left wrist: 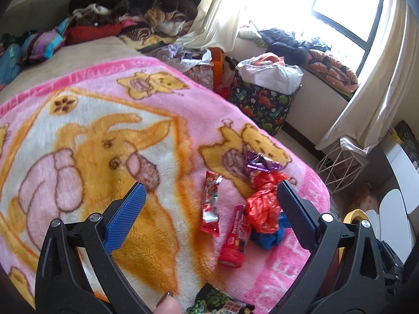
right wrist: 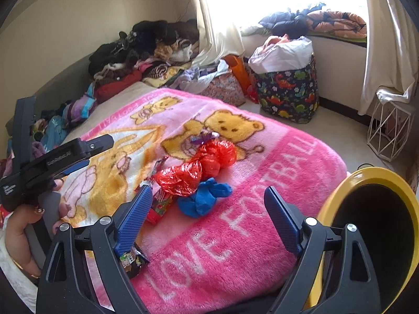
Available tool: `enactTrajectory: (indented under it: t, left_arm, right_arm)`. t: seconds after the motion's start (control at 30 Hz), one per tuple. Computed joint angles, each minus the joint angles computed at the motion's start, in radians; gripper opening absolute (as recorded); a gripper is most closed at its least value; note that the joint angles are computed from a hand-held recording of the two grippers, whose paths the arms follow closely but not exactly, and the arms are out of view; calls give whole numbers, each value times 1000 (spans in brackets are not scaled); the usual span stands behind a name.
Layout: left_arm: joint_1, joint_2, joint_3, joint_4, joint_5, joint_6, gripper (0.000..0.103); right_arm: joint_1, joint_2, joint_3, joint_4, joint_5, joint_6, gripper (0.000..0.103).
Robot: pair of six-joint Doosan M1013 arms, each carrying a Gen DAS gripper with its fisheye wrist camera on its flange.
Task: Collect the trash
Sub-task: 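Move both tools back over the remaining trash on the blanket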
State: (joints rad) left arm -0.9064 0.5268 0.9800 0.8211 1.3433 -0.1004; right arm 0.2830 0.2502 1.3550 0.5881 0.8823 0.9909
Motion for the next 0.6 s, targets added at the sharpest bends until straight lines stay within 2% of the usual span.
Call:
enactTrajectory:
  t: [0.27, 0.6]
  left_arm:
    - [24, -20, 61, -96, -74, -27, 75]
    - [42, -8, 73, -161, -125, 12, 66]
  right_arm:
    - [24, 42, -17, -54, 46, 17, 82]
    - [44, 81, -39, -88, 75, 38, 80]
